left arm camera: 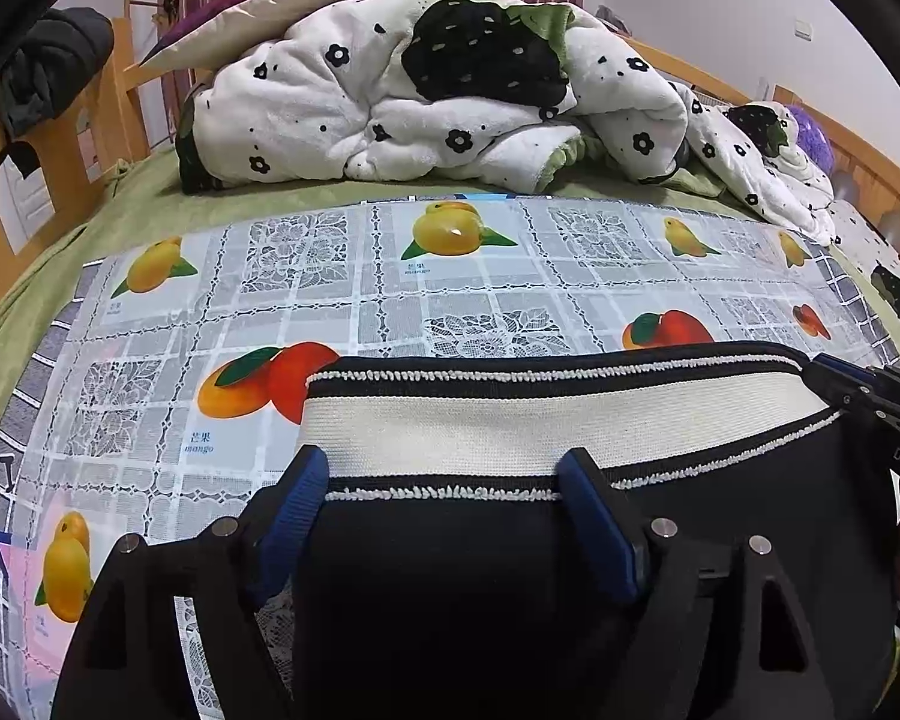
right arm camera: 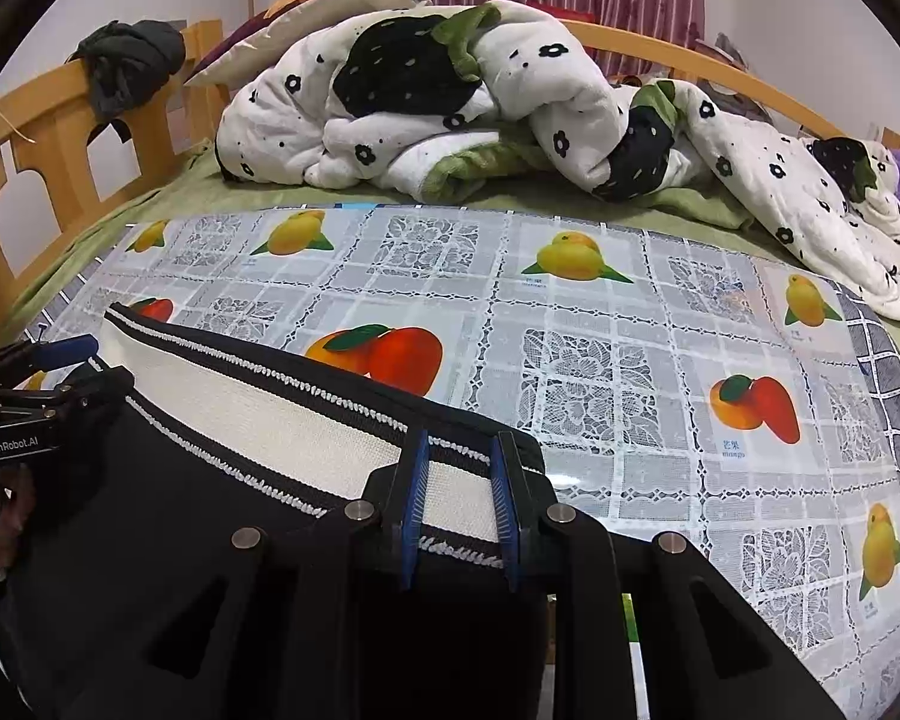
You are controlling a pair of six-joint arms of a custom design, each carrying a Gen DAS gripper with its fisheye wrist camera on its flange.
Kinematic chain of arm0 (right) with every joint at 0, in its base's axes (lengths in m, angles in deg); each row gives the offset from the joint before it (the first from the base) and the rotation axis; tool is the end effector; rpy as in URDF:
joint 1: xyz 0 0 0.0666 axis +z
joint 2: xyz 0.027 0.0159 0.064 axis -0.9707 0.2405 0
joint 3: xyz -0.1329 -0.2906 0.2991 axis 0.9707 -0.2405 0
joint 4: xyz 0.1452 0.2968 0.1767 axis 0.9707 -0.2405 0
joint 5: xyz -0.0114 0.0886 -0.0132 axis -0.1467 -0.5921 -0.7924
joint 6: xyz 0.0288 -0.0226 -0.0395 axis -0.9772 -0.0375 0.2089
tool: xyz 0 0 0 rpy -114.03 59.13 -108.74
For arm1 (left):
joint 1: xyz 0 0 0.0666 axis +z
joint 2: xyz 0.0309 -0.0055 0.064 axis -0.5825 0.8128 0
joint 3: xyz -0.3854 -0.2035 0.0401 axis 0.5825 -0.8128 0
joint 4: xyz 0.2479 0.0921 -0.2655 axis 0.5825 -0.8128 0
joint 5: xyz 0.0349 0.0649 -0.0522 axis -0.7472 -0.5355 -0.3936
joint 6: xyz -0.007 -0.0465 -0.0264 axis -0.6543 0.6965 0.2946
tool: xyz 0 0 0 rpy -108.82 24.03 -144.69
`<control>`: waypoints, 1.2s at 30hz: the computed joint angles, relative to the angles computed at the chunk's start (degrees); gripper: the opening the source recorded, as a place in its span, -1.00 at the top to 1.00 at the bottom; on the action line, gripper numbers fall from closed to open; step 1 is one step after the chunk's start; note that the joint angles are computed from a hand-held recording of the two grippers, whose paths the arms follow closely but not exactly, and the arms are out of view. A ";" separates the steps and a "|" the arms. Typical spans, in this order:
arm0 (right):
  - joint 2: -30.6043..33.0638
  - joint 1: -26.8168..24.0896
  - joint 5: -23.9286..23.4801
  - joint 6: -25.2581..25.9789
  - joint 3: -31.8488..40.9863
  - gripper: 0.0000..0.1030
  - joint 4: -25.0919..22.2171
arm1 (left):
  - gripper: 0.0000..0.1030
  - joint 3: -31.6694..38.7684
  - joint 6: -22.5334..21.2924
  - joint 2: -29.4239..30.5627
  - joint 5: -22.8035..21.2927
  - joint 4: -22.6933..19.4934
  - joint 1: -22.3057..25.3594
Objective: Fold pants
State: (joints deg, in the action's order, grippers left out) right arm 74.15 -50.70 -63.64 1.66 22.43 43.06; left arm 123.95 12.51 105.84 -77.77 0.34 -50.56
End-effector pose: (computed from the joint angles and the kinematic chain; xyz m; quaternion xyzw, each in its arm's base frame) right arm 0.5785 0.2697 0.2912 -0.1391 0.9163 0.0500 0.3722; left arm 0.5573 -0.1450 0.2801 0.0070 0.9334 -0.0302 0.3574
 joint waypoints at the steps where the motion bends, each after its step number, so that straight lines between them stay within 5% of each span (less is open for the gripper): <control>1: 0.01 -0.04 -0.07 0.00 0.01 0.59 0.00 | -0.53 -0.03 0.10 -0.01 0.16 -0.02 0.06; 13: 0.03 -0.06 -0.30 -0.36 0.10 0.59 -0.10 | -0.55 -0.25 1.00 0.05 1.82 0.46 0.48; 17: 0.03 -0.10 -0.29 -0.17 0.28 0.60 -0.60 | -0.69 0.20 1.90 -0.06 3.49 -1.90 1.24; 20: -0.96 -0.51 -0.64 0.15 0.16 0.53 -2.77 | -0.76 1.21 5.69 0.63 11.98 -7.31 3.88; 22: -2.11 -0.98 -0.63 -0.42 -0.68 0.49 -4.14 | -0.74 -0.59 10.66 0.18 18.39 -6.71 5.95; 26: -6.40 -2.31 -3.25 -2.48 -5.86 0.48 -5.63 | -0.70 -4.67 10.69 -3.25 14.20 -7.16 4.96; 36: -17.94 3.44 0.75 -3.90 -20.38 0.48 -5.03 | -0.66 -20.06 10.33 -16.36 10.32 -5.98 -1.16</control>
State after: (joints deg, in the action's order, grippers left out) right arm 56.21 -47.26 -62.89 -2.24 2.04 38.03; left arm 103.89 22.84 89.47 -67.45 -5.64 -51.72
